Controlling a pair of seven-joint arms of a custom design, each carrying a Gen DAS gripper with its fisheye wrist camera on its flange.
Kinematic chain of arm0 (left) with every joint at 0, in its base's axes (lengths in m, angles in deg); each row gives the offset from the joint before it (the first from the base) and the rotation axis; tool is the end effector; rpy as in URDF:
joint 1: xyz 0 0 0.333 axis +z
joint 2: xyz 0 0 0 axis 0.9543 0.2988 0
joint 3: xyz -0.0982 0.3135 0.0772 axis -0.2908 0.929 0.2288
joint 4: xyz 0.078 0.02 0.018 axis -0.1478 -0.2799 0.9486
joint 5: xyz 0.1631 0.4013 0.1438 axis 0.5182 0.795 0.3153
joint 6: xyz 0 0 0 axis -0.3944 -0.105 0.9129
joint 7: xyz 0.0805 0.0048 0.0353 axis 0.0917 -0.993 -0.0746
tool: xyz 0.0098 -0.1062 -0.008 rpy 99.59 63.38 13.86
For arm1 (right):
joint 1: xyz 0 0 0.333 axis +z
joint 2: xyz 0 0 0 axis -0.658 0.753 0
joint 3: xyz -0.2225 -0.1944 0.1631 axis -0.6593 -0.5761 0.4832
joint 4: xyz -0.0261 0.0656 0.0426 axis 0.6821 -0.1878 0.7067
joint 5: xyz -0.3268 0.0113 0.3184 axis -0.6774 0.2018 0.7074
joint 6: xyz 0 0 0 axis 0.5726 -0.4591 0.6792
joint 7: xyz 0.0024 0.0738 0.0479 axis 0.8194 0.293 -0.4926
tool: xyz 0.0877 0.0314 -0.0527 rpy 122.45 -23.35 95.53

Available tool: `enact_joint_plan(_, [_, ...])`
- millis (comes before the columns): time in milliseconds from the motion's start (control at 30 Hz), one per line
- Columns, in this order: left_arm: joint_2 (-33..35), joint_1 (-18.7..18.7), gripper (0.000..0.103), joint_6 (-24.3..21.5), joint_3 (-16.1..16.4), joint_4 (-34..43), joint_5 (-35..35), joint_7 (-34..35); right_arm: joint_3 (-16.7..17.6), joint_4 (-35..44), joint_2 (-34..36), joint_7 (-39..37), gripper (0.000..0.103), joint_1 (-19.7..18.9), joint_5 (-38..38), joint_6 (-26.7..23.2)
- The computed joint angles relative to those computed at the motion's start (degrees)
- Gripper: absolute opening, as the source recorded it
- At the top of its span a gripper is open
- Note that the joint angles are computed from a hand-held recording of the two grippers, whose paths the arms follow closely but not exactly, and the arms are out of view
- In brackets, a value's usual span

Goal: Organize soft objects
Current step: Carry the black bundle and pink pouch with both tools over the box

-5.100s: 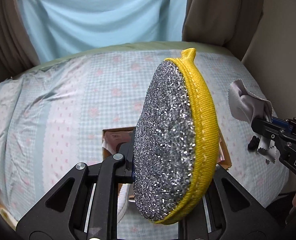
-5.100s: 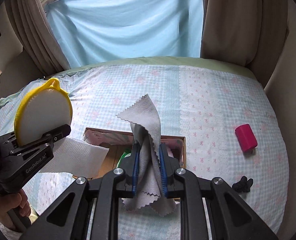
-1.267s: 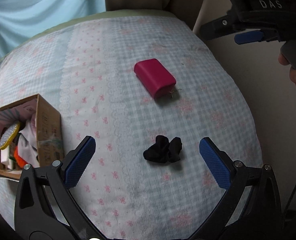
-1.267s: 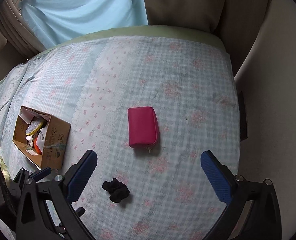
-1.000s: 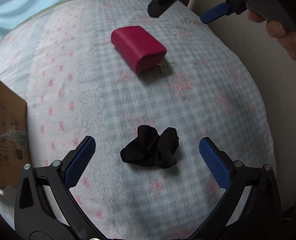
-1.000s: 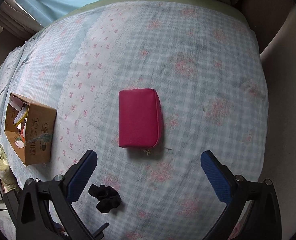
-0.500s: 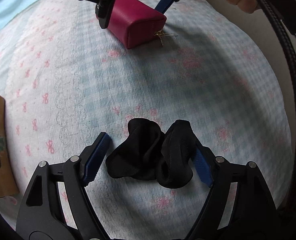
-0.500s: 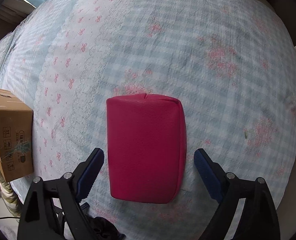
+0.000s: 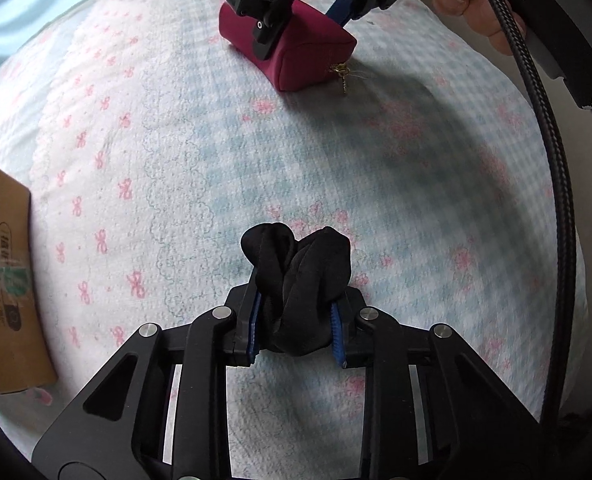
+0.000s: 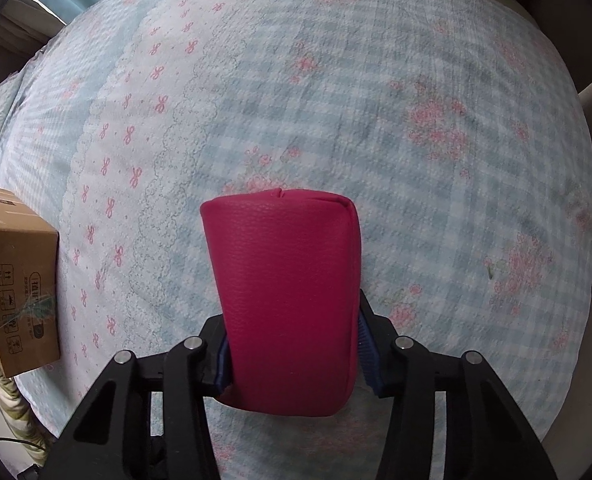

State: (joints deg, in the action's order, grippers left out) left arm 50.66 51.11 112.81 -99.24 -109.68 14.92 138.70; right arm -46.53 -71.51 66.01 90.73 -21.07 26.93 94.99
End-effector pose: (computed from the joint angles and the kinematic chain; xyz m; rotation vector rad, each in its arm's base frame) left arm 0.3233 -0.2895 0.3495 -2.0335 2.1210 -0.4740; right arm 0.5509 0.2905 0.3772 -2.6301 1.4484 0.1340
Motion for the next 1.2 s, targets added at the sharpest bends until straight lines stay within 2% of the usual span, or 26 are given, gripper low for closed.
enact_joint_plan(233, [-3.84,0.45,0.023,-1.45,0.88,-1.25,-0.21,0.99,-0.11,-1.23,-1.59,0.5,0.038,-0.07,1.47,0.85])
enact_joint_plan(533, [-12.41,1.22,0.023,-6.65,0.76,-1.99,0.53,1.94,-1.48,-3.78,-9.73,0.47,0.037,0.08,4.11,-0.79])
enact_joint_plan(800, [-25.25,2.25,0.023,-15.98,0.29,-0.11,2.54,2.32,-2.24,-5.29,-20.7,2.64,0.037,2.67,4.1,-3.35])
enact_joint_plan(1033, [-35.56,5.03,0.023,-24.91,2.95,3.02,3.38,6.59,-1.67,-3.77,-28.23,5.39,0.037,6.87,4.38,-5.72])
enact_joint_plan(1200, [-42.74,8.47,0.023,-31.19,5.7,4.45,3.05,10.34,-0.52,-1.02,-30.14,8.49,0.037,9.63,4.96,-6.7])
